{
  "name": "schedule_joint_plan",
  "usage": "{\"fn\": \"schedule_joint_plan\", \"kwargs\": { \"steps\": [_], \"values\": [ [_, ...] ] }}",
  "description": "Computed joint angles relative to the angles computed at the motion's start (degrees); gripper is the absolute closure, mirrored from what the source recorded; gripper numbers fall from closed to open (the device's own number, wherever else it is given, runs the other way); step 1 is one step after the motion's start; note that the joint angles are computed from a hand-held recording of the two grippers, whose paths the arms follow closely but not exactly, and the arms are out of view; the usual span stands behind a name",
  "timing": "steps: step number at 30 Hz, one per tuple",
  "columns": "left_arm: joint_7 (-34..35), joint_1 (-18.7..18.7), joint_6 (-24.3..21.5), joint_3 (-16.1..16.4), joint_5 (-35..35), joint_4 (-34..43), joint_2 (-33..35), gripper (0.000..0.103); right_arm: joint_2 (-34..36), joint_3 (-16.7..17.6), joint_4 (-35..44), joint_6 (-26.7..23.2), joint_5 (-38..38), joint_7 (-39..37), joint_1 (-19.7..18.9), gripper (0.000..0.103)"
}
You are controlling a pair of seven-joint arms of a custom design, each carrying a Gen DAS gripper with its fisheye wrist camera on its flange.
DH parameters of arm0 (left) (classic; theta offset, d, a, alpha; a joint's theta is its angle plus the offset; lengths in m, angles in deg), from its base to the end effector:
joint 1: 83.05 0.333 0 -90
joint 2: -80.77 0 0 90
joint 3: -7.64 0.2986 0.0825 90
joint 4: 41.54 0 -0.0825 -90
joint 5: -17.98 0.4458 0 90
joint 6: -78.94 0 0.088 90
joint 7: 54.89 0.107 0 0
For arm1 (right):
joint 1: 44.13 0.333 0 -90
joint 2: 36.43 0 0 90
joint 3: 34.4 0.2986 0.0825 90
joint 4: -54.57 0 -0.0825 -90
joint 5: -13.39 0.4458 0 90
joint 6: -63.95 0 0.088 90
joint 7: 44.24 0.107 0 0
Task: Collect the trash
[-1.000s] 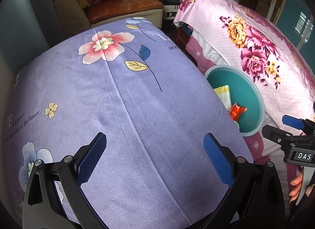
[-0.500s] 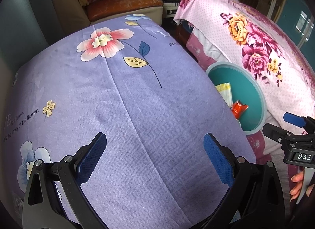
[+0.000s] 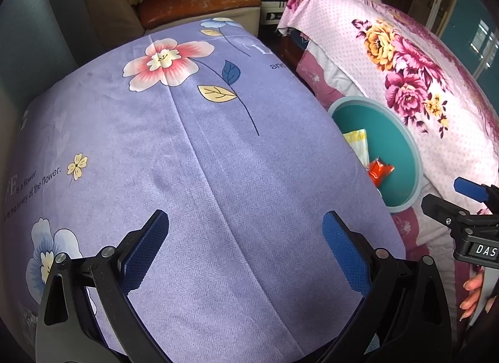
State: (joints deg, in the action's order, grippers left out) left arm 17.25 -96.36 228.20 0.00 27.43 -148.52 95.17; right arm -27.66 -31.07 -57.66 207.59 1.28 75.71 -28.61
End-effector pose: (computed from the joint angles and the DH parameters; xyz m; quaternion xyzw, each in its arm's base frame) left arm 0.6591 -0.2510 0.3879 -0.6276 0.7388 -0.1999 0.1429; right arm 0.6377 0.2183 0.3918 -0.6737 0.7088 -0.1379 0.1571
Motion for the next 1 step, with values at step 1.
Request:
{"fn": "schedule_joint_plan", "kwargs": {
  "steps": [1],
  "values": [
    [0.02, 0.01, 0.16, 0.01, 0.01, -0.18, -0.14, 0.004, -0.06, 0.01, 0.01, -0.04, -0.08, 0.08, 0.03, 0.007]
  ]
}}
